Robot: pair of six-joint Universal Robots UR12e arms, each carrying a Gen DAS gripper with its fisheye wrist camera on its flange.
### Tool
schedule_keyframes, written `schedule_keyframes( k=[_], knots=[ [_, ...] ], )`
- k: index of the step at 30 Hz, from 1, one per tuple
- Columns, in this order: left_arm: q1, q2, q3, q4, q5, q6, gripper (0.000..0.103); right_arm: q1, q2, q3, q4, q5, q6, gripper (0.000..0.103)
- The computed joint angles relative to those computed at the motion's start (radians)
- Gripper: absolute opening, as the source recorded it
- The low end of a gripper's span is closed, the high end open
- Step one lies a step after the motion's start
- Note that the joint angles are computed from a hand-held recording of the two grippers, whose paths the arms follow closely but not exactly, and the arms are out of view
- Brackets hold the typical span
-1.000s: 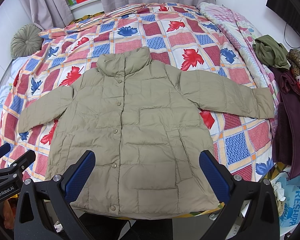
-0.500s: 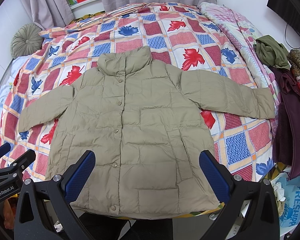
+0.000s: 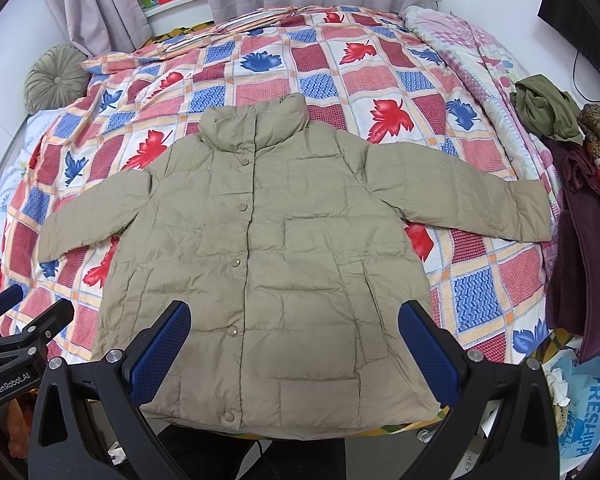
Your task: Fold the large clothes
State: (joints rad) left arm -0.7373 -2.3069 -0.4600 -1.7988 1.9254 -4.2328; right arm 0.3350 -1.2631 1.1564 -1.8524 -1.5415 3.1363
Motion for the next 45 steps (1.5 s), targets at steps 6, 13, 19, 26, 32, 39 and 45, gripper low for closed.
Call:
schedule_keyframes(
  k=[6, 13, 19, 26, 32, 39, 45],
  knots=[
    [0.000, 0.000, 0.001, -0.001, -0.001, 0.000, 0.103, -0.001, 0.000, 0.000, -0.001, 0.000, 0.000, 0.103],
    [0.000, 0.000, 0.000, 0.001, -0.001, 0.001, 0.103, 0.001, 0.001, -0.001, 0.000, -0.001, 0.001, 0.103],
    [0.003, 0.035, -0.066, 0.041, -0.025, -0.005, 0.103, 0.004, 0.005, -0.009, 0.015, 0.003, 0.003, 0.103],
    [0.041, 0.188, -0.372, 0.232, -0.093, -0.072, 0.103, 0.024, 0.029, -0.043, 0.081, 0.033, 0.016, 0.103],
    [0.095, 0.328, -0.668, 0.466, -0.146, -0.152, 0.103, 0.047, 0.076, -0.073, 0.132, 0.086, 0.022, 0.103],
    [0.186, 0.459, -1.008, 0.823, -0.192, -0.202, 0.103, 0.110, 0.142, -0.104, 0.145, 0.087, -0.019, 0.103],
    [0.280, 0.517, -1.262, 1.202, -0.250, -0.307, 0.103, 0.136, 0.195, -0.109, 0.107, 0.169, 0.004, 0.103]
  ],
)
